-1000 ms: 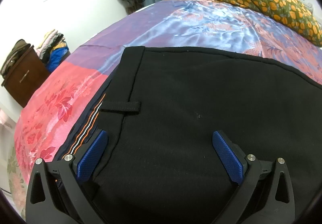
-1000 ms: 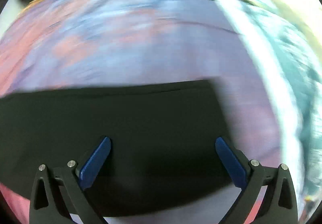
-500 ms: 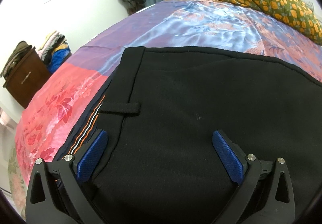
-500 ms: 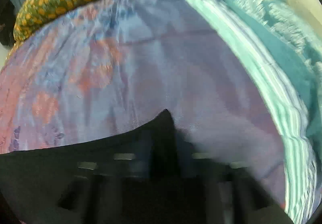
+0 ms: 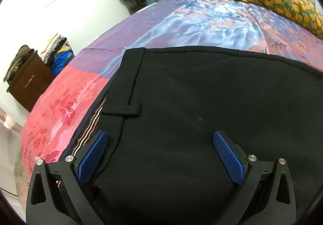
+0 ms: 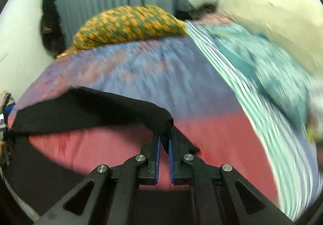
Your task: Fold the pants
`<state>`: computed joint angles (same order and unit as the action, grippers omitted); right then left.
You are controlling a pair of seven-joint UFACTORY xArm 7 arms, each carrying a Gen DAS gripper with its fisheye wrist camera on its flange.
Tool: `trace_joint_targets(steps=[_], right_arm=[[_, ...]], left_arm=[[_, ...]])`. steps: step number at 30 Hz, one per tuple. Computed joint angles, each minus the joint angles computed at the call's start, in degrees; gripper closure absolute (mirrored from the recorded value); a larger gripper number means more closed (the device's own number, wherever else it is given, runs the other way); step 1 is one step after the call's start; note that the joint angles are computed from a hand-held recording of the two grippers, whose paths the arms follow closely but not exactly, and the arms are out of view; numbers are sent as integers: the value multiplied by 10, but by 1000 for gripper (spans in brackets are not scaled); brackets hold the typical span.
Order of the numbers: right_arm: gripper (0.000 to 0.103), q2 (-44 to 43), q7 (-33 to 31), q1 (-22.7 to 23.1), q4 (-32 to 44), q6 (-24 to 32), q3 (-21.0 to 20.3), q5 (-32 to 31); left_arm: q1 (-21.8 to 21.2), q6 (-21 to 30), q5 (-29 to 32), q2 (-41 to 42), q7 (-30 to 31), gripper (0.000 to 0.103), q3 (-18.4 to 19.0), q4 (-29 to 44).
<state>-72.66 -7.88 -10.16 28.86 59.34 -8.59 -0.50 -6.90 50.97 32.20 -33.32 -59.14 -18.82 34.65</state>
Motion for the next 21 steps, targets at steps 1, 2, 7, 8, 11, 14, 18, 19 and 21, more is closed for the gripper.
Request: trace_joint_targets(steps=[1,2,7,8,11,14,18,19,21], right_arm=[[95,-46,15,-30,-26,50,10,-13],[95,-79,34,-60,-45,98,21,-29],[59,-116,133,-115,-63,208,35,-66],[35,-129,142,-114,-59,208,41,-74],[23,-186,164,-91,-41,211,51,-72],[22,-228,195,-31,-35,203,50,-2],[22,-239,237,64,-88,159,55,126],[22,-238,252,76,-109,145,50,149],[22,-239,286,61,-151,122,33,161]], left_arm=[[1,13,1,6,1,1,-5,8],[2,37,5,17,3,1,-15,24],[-30,162,-17,45,19,1,-27,94],[-46,170,-44,24,11,1,-20,93],[-92,133,-119,-72,-15,1,-5,53],[-124,97,-171,-139,-46,1,-37,21],[-142,60,-182,-101,-27,1,-74,17],[-144,61,-179,-78,-17,1,-81,20],[-146,35,-151,-80,-31,0,-99,-6]])
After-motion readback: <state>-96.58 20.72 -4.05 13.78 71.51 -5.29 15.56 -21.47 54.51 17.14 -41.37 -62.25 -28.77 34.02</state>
